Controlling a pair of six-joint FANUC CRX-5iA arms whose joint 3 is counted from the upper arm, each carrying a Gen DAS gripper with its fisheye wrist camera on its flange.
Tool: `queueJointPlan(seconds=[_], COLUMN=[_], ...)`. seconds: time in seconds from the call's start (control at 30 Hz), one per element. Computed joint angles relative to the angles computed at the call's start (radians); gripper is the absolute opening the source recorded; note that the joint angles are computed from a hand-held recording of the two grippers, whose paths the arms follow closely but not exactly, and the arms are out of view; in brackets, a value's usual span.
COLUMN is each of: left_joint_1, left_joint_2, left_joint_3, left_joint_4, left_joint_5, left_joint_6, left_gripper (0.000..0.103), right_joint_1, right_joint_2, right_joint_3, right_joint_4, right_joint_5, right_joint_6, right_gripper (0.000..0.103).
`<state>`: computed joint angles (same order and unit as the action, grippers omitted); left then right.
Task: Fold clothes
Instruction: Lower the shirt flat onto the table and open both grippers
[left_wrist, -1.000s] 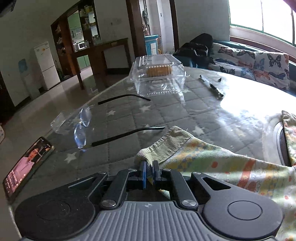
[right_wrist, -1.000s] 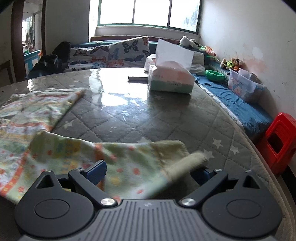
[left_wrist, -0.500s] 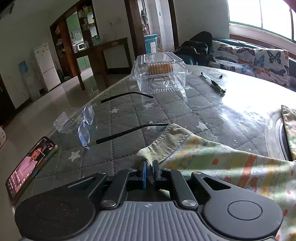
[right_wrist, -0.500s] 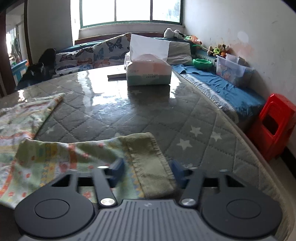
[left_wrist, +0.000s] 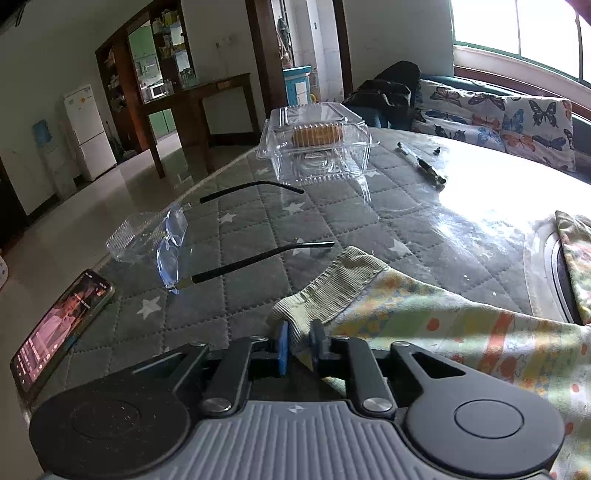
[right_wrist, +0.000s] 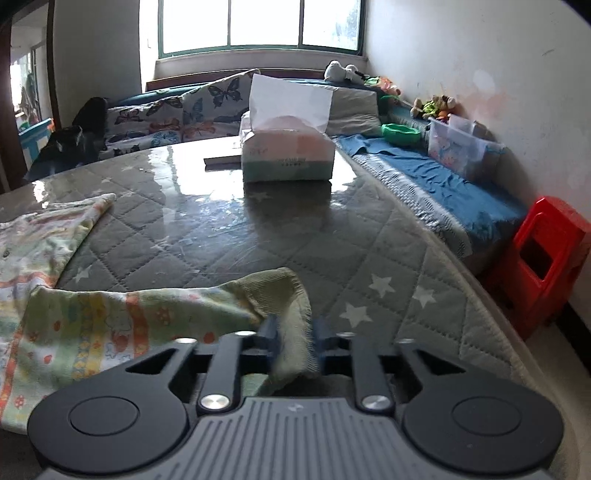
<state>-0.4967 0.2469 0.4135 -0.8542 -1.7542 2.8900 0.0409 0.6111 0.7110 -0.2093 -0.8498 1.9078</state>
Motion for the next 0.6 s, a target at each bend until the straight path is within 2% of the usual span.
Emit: queueJointPlan(seconds=[0.13,0.23,0.3,0.37,0.43,0.6], left_joint_1=[-0.025,-0.055,-0.074,-0.097,-0.117,-0.120], left_joint_2=[-0.010,-0.014,-0.013,-0.007,0.000,0.025], left_joint_3=[0.003,0.011,0.022,0.037,0.052,0.074], left_joint_4=[-0.031,-0.054,-0.058,-0.061,-0.059,0.027], left_joint_5=[-0.013,-0.009,0.017,0.053,0.104,0.296], left_joint_6=[-0.014,-0.032,-0.048,-0.070,-0.097,-0.172], left_gripper=[0.029,0.029,0.029,0.029,0.029,0.028], right_joint_1=[0.000,0.000,0.002,0.001,0.004,0.017], right_joint_2=[-0.025,-0.053,-0.069,-0.079,-0.092,-0.109], right_joint_3=[-0.026,-0.041,-0.045,-0.037,-0.038,-0.041], right_joint_4=[0.004,-0.027,-0.061,-0.107,-0.145,-0.217], right_joint_5=[0.010,0.004,-0.009,-0.036,-0.051,-0.099], right_joint_6=[0.024,0.087,0.136,0.182,0.222,0.287], right_gripper=[0.036,0.046,0.047,0.054,0.057,0.059])
